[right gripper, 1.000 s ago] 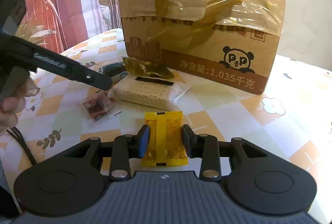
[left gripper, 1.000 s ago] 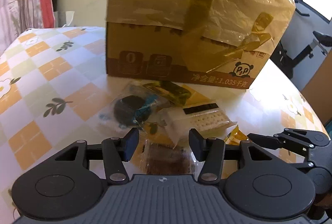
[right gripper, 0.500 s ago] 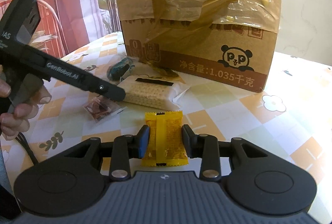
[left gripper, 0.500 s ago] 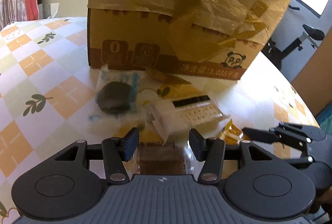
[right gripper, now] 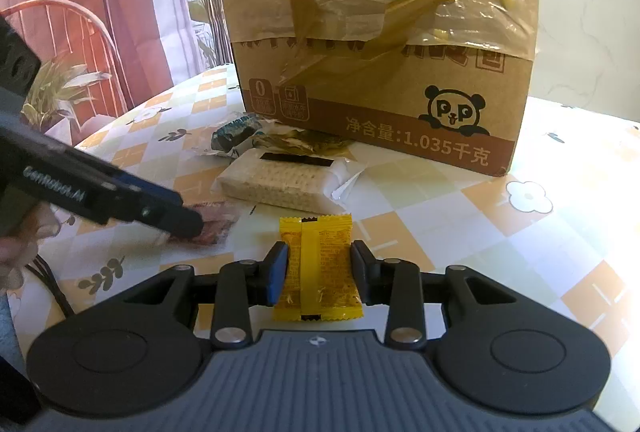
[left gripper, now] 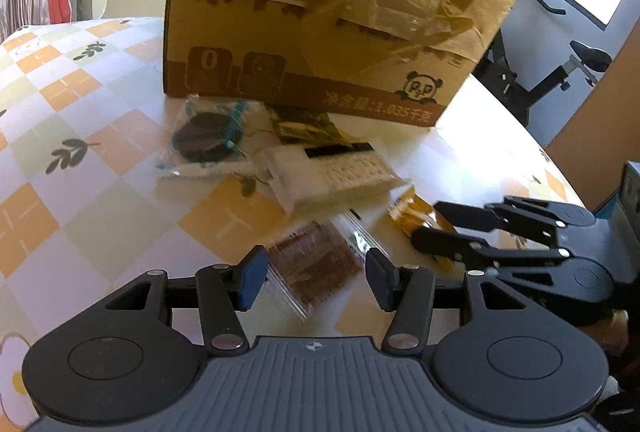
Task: Organize snacks
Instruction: 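Grasp the brown packet with left tool while right tool grasps yellow packet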
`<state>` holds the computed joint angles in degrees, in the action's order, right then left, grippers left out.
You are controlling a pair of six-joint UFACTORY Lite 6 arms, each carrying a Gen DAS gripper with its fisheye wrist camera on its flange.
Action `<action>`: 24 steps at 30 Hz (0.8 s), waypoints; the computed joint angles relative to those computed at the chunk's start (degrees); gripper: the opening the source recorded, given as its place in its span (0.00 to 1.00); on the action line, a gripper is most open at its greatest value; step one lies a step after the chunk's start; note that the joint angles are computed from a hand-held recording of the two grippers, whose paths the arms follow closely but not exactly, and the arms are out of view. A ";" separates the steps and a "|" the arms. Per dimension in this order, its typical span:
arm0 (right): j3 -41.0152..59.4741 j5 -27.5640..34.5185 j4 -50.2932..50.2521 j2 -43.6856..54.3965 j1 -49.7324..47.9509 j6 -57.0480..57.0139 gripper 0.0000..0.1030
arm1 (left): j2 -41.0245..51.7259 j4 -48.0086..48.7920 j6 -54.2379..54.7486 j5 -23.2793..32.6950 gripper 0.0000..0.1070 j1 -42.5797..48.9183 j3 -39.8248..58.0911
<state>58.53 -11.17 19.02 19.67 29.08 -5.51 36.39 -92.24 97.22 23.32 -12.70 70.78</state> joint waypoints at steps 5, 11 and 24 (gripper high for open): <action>-0.03 0.05 -0.55 -0.03 -0.09 0.44 0.36 | -1.17 1.56 -0.45 0.11 0.53 -0.85 -0.85; 0.00 0.03 -0.67 0.03 -0.09 0.59 0.36 | 2.94 2.77 0.18 -2.98 0.53 -2.47 5.70; 0.05 0.02 -1.06 0.11 -0.06 0.97 0.36 | 0.09 -12.53 21.17 -7.65 0.53 -6.57 -1.05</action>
<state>58.59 -11.15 17.96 19.78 29.02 -4.53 36.48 -104.76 118.39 15.68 -19.27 69.72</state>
